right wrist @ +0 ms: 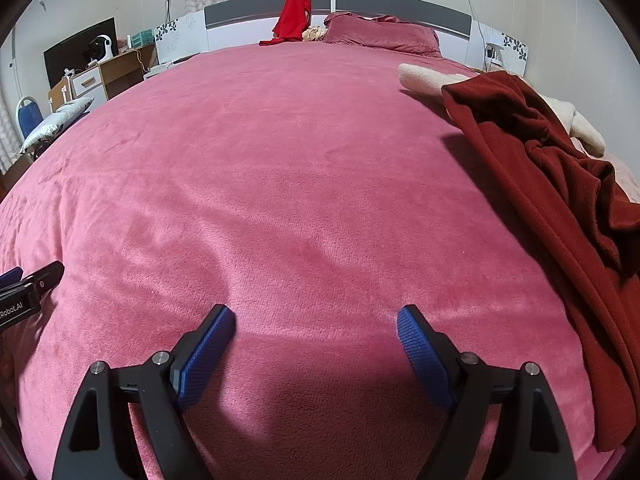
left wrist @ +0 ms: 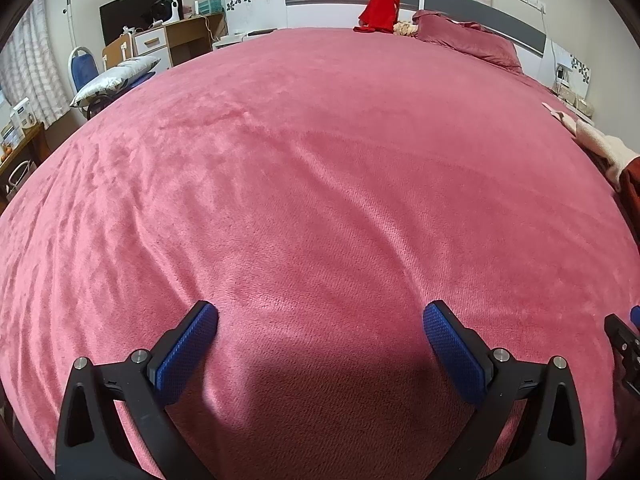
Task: Fold clothes
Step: 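Move both grippers toward the dark red sweater on the bed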
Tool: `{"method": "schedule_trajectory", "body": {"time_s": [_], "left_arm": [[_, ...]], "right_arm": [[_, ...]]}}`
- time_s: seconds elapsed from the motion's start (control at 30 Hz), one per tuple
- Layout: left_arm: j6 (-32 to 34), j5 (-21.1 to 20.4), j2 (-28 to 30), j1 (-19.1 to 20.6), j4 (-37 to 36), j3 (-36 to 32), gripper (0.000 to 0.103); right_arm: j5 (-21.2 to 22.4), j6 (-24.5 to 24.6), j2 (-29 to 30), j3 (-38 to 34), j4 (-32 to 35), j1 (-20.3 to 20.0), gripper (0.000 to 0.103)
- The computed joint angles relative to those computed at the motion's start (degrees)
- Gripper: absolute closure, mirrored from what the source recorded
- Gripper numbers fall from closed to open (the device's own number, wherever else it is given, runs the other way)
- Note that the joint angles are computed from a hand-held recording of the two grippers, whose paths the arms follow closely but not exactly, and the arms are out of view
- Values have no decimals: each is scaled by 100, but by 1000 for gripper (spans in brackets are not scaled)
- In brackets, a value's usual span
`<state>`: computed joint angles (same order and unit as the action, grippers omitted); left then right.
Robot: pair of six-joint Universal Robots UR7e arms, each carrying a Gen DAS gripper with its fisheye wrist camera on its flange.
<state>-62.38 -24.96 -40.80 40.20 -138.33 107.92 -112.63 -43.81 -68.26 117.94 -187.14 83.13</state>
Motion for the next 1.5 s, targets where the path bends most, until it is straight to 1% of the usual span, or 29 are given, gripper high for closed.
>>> {"method": "schedule_trajectory", "body": {"time_s": [0.13,0.2,0.27,0.83,0.9,1.03,1.07,1.17,1.23,1.3,1.37,1.5], "left_arm": [[-107,14,115,-13,154,-128,0],[159,-74,5,40,-294,31,0],[303,-91,-20,86,-484,72,0],[255,-44,-12,72,-433,93,0],[173,-18,-7,64,-244,41,0],[-30,-31,-7,-6,437,-189,0],[33,-53,5,-20,512,-251,0],[629,-114,149,-120,393,-488,0],[1242,-252,306,-228,-17,-657,0],[1686,-373,434,-325,-320,-799,0],[2167,-566,562,-447,-654,-951,0],[2784,-1060,729,-629,-1050,-1232,0]], "right_arm": [[2,0,10,-14,11,-7,17],[2,1,15,-20,16,-11,17],[3,1,20,-27,22,-14,17],[-1,20,-13,11,20,6,17],[-24,55,30,-24,31,37,17],[-100,252,30,-132,235,107,17],[-136,339,-1,-132,226,127,17],[-302,607,-133,-74,67,192,17],[-533,758,-210,-86,20,245,17],[-745,923,-327,-105,18,279,17],[-911,1082,-461,-122,30,321,17],[-1093,1440,-822,-196,350,349,17]]}}
